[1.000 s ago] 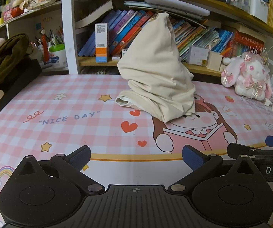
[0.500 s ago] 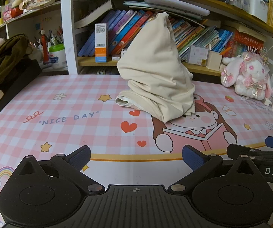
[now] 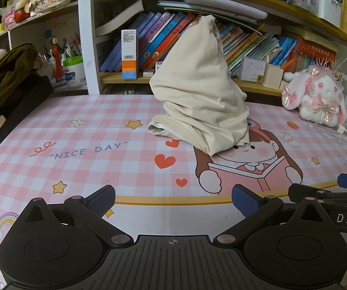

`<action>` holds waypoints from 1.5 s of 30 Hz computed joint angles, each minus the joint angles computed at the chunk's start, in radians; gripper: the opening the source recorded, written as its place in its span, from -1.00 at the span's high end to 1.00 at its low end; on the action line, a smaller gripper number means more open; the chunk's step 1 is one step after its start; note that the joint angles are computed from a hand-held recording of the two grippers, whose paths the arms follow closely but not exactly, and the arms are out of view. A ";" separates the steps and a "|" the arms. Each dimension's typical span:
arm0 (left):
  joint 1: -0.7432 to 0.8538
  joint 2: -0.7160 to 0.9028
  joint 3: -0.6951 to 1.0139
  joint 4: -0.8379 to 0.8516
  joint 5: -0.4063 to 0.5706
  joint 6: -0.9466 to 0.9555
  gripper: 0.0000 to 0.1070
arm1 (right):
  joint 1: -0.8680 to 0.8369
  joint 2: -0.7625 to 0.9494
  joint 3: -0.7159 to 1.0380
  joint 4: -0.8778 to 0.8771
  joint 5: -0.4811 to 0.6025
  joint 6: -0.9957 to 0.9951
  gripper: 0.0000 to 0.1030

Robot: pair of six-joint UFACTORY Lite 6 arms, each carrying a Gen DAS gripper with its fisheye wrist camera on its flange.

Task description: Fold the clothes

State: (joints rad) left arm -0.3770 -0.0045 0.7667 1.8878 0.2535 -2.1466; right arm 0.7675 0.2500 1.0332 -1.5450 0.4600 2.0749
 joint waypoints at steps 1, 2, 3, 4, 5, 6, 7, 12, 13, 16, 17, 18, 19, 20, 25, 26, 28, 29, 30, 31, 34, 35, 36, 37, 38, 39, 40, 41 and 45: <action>0.000 0.000 -0.001 0.000 0.001 0.000 -0.93 | 0.000 0.002 0.001 -0.001 0.000 0.001 -1.00; 0.001 0.001 0.001 0.000 0.000 0.000 -0.93 | 0.000 0.002 0.001 -0.002 0.000 0.002 -1.00; 0.002 0.002 0.002 0.001 -0.001 0.000 -0.93 | 0.000 0.001 0.000 -0.004 0.000 0.003 -1.00; 0.001 0.002 0.002 0.001 0.000 0.000 -0.93 | 0.000 0.002 0.000 -0.006 -0.001 0.005 -1.00; 0.000 0.002 0.002 0.001 0.001 0.000 -0.93 | 0.000 0.001 -0.001 -0.008 0.000 0.007 -1.00; 0.000 0.001 0.001 0.000 0.001 0.000 -0.93 | 0.001 0.001 -0.002 -0.009 0.000 0.008 -1.00; -0.001 0.002 0.002 -0.003 0.001 0.002 -0.93 | 0.001 0.001 -0.001 -0.008 0.000 0.007 -1.00; -0.003 0.003 0.005 -0.018 0.003 0.017 -0.93 | -0.001 0.000 0.000 -0.003 -0.001 0.002 -1.00; -0.003 0.003 0.005 -0.018 0.003 0.017 -0.93 | -0.002 0.000 0.001 -0.002 -0.002 0.000 -1.00; -0.005 0.004 0.009 -0.039 0.004 0.037 -0.93 | -0.002 0.000 0.002 0.000 -0.003 -0.003 -1.00; -0.005 0.004 0.009 -0.039 0.004 0.037 -0.93 | -0.002 0.000 0.002 0.000 -0.003 -0.002 -1.00; -0.004 0.004 0.009 -0.047 0.005 0.044 -0.93 | -0.002 0.000 0.002 -0.001 -0.003 -0.001 -1.00; -0.004 0.003 0.008 -0.048 0.005 0.045 -0.93 | -0.002 0.000 0.002 -0.001 -0.003 -0.001 -1.00; -0.004 0.004 0.009 -0.052 0.005 0.050 -0.93 | -0.003 0.001 0.002 -0.002 -0.004 -0.001 -1.00; -0.007 0.009 0.016 -0.075 0.007 0.070 -0.93 | -0.003 0.002 0.002 -0.003 -0.006 0.000 -1.00; -0.006 0.009 0.016 -0.077 0.006 0.072 -0.93 | -0.003 0.002 0.002 -0.003 -0.006 0.000 -1.00; -0.006 0.009 0.016 -0.079 0.005 0.075 -0.93 | -0.003 0.003 0.003 -0.003 -0.006 0.000 -1.00; -0.006 0.009 0.016 -0.079 0.005 0.075 -0.93 | -0.003 0.003 0.004 -0.002 -0.006 -0.001 -1.00; -0.006 0.009 0.016 -0.082 0.004 0.077 -0.93 | -0.003 0.003 0.004 -0.002 -0.006 -0.001 -1.00; -0.007 0.008 0.014 -0.078 0.006 0.073 -0.93 | -0.003 0.004 0.004 -0.003 -0.006 -0.001 -1.00; -0.006 0.007 0.012 -0.075 0.005 0.070 -0.93 | -0.003 0.004 0.003 -0.002 -0.006 0.000 -1.00; -0.005 0.008 0.013 -0.074 0.004 0.070 -0.93 | -0.003 0.004 0.003 -0.002 -0.006 0.000 -1.00; -0.005 0.011 0.017 -0.077 0.003 0.073 -0.93 | -0.003 0.004 0.003 -0.002 -0.006 0.000 -1.00; -0.004 0.012 0.017 -0.077 0.003 0.074 -0.93 | -0.003 0.004 0.004 0.002 -0.005 -0.004 -1.00; -0.005 0.014 0.019 -0.086 0.002 0.083 -0.93 | -0.003 0.004 0.004 0.002 -0.005 -0.004 -1.00; -0.005 0.016 0.021 -0.095 0.002 0.092 -0.93 | -0.003 0.004 0.004 0.006 -0.005 -0.007 -1.00; -0.006 0.018 0.024 -0.105 0.002 0.102 -0.93 | -0.004 0.006 0.006 0.009 -0.006 -0.009 -1.00; -0.007 0.021 0.026 -0.119 0.004 0.117 -0.93 | -0.005 0.006 0.006 0.010 -0.006 -0.010 -1.00; -0.002 0.028 0.030 -0.105 -0.004 0.101 -0.93 | -0.007 0.009 0.008 0.010 -0.011 -0.013 -1.00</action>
